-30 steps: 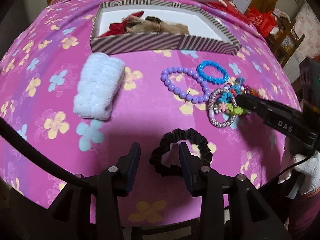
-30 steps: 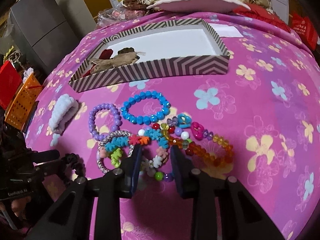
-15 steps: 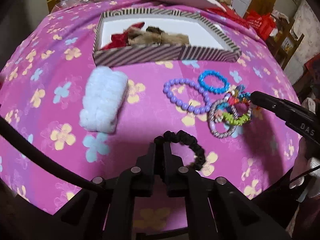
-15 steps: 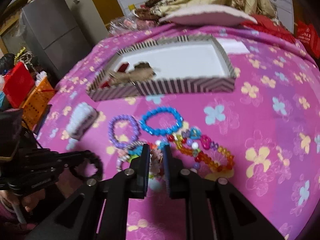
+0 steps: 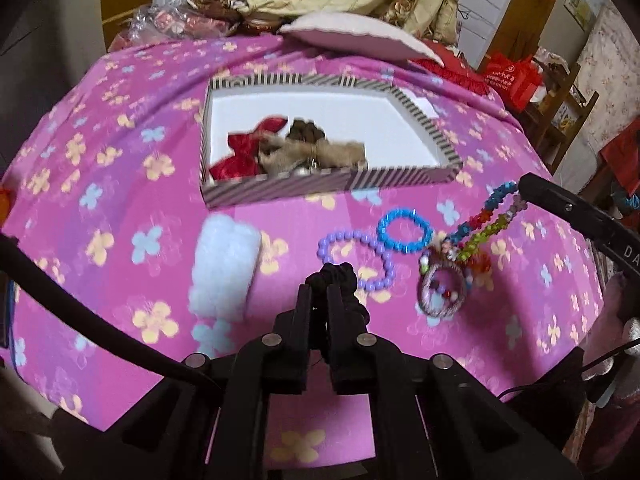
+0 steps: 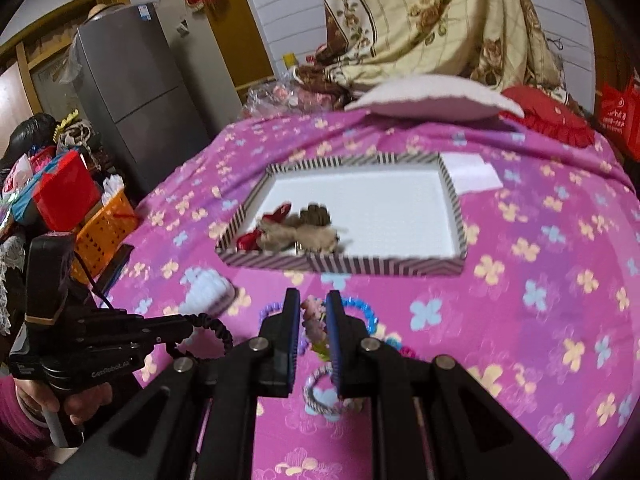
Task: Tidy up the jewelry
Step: 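Grasp the multicolour beaded bracelet with the right tool while the left tool lifts the scrunchie, then lower the scrunchie and bracelet into the white tray and open both tools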
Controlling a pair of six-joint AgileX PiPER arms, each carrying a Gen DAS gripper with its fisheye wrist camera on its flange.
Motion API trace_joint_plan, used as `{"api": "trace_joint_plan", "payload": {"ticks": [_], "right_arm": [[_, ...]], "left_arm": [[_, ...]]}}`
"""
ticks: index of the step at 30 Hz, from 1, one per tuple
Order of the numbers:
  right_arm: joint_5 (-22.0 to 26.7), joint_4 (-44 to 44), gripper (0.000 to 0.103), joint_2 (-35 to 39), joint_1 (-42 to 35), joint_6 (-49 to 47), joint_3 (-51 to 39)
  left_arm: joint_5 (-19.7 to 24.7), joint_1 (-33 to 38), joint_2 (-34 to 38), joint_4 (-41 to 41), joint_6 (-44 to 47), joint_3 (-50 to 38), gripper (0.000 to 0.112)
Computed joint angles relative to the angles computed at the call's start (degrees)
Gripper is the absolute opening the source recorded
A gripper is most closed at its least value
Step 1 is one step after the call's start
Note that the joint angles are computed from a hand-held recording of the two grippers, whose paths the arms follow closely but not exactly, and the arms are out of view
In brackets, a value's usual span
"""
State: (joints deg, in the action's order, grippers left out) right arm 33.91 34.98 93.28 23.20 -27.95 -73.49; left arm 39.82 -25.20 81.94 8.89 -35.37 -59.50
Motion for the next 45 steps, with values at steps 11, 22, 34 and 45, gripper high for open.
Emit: {"api": "trace_joint_plan", "payload": {"ticks": [11,22,34,45], "right_arm": [[2.7,-5.2,0.013,3.5,-0.2,3.7,-8.6],[6.5,-11.1,0.013,12.4,-0.6,8.1,-21.6],[15.0,-15.5,0.013,28.2,-0.4,13.4,-43.7],[28.1,-17.4,0.013,47.7,0.4,19.7,-73.5]], "left_arm": [[4.4,1.3,4.6,1.6,1.7,-10.2,0.025],[8.5,2.5,14.3,4.7,2.6,-24.3,0.025],[13.3,7.7,27.6,4.4,6.7,-41.7,0.025],[20.5,13.2,41.7,4.2,9.5,-60.6,0.025]]}}
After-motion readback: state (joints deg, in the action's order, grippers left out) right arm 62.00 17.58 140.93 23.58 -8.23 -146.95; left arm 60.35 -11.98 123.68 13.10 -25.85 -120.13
